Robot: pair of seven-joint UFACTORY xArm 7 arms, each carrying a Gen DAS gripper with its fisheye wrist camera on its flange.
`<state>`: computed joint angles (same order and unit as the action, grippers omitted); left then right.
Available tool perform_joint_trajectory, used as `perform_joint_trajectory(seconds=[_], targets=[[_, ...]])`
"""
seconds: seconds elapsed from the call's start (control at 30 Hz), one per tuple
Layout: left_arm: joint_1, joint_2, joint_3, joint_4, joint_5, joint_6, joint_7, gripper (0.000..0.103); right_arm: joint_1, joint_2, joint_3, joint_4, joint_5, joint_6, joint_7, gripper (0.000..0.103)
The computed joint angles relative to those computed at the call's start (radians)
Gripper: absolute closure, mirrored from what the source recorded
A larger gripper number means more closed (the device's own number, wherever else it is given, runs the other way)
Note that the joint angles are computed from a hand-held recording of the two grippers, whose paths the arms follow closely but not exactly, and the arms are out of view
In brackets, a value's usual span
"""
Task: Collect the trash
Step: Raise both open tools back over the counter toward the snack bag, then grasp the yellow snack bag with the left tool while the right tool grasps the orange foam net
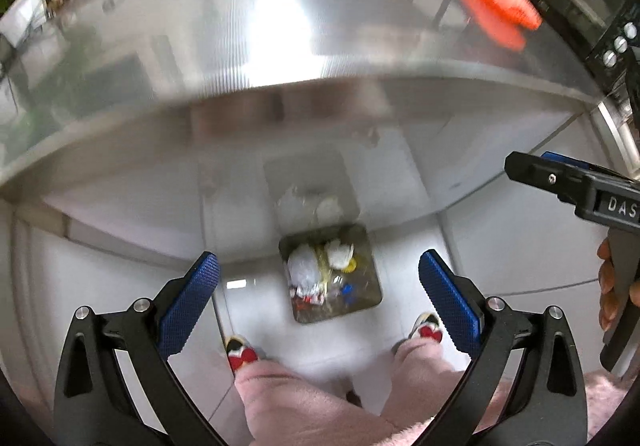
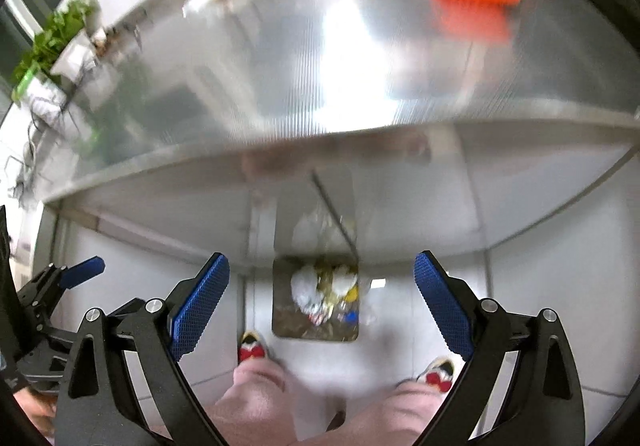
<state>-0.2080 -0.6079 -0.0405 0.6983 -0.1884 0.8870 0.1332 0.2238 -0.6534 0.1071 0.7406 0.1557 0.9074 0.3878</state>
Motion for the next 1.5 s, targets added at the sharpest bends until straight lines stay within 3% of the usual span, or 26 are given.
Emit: perform_joint_trajectory(seconds=[0.27,0.6,0.83,0.97,1.1,1.37,1.5], targets=[[-0.026,0.065,0.000,0.184,-0.034,-0.019,0.006,0.008,-0.085,0.037,-0.031,0.147,-0.082,-0.020,-0.016,0.009],[-0.047,0.323,-0.023,0.450,-0.068,-0.106,0.045,0.008,-0.179,0.198,-0.045,0.305,-0.163,-0.060,-0.002,0.009],[-0.055,0.518,-0.051,0.666,-0.124,-0.100,0.086,0.010,-0.227,0.343,-0.069,0.400,-0.214,-0.096,0.021,0.009],[-0.057,0.626,-0.077,0.785,-0.119,-0.086,0.086,0.021,-0.238,0.410,-0.079,0.438,-0.237,-0.110,0.015,0.011],[-0.061,0.745,-0.100,0.912,-0.112,-0.061,0.069,0.032,-0.242,0.473,-0.087,0.472,-0.251,-0.108,0.007,0.020],[-0.087,0.954,-0.128,1.143,-0.078,0.000,0.016,0.037,-0.247,0.532,-0.098,0.487,-0.276,-0.107,0.011,0.021],[-0.107,1.063,-0.125,1.261,-0.047,0.032,-0.031,0.041,-0.246,0.553,-0.105,0.492,-0.256,-0.104,-0.010,0.030]])
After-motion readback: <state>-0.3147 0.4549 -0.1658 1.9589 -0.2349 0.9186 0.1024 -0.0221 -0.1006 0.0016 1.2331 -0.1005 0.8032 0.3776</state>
